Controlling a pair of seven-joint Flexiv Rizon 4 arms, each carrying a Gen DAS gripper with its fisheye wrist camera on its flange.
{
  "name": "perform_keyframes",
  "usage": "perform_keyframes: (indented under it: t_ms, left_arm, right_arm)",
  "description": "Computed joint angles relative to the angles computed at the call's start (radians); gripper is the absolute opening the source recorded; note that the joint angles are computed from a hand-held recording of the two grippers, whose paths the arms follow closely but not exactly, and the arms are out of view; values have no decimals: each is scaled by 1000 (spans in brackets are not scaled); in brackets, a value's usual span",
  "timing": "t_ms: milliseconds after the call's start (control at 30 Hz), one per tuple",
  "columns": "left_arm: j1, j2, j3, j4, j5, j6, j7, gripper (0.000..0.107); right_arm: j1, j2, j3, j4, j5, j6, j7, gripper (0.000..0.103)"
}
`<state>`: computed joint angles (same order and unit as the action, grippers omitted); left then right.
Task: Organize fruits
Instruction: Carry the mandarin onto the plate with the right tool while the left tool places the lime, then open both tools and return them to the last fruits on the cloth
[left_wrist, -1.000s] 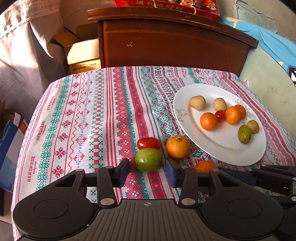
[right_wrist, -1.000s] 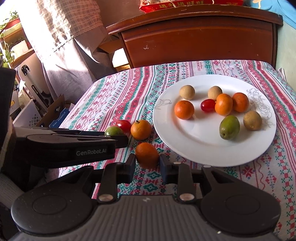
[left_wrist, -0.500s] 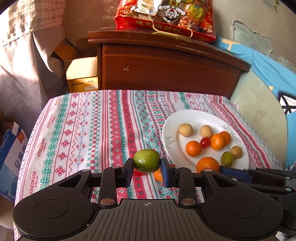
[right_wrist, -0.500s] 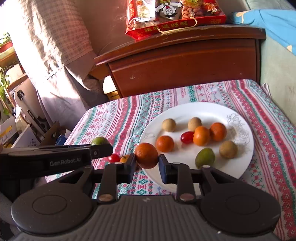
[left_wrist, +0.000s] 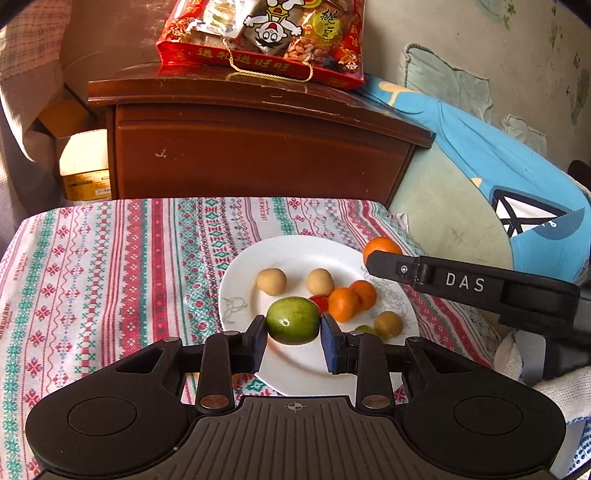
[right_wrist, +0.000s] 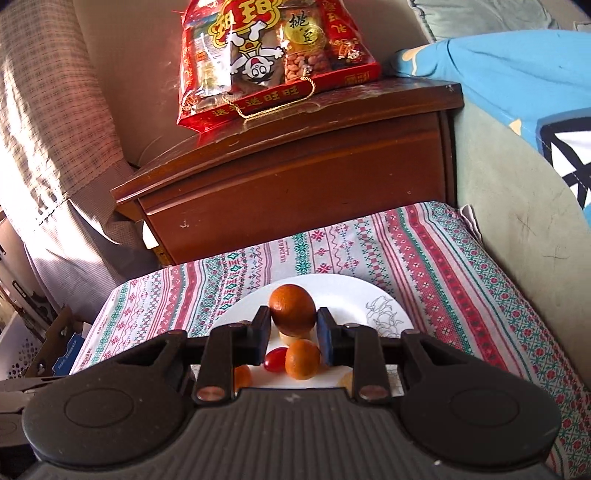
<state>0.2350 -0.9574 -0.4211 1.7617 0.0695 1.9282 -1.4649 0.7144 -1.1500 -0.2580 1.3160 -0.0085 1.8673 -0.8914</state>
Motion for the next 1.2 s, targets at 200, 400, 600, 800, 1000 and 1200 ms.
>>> perform_keyframes:
  t_ms: [200,400,600,800,1000,1200]
  left_arm:
    - [-16,-30,-4,-36,-16,-40,19,28]
    - [-29,-53,-5,-66,-43,-59,39,28]
    - [-42,-60,0,-76,-63,-58,47,29]
    - [-45,-35,16,-57,-80,-47,28,32]
    - [-43,21,45,-13,-95,-50,1,42]
    - [-52,88,100,43,-118,-43,-30,46]
  right_arm:
    - [-26,-40,1,-62,-24,-45,20,27]
    - [-46,-64,13,-102,-56,-77,53,28]
    - [-54,-72,17,-111,-76,-85,87,30]
    - [-52,-60,12,-94,-81,-76,104,30]
    - [-40,-28,19,-42,-82,-54,94,30]
    - [-19,6,29,14,-73,-30,67,31]
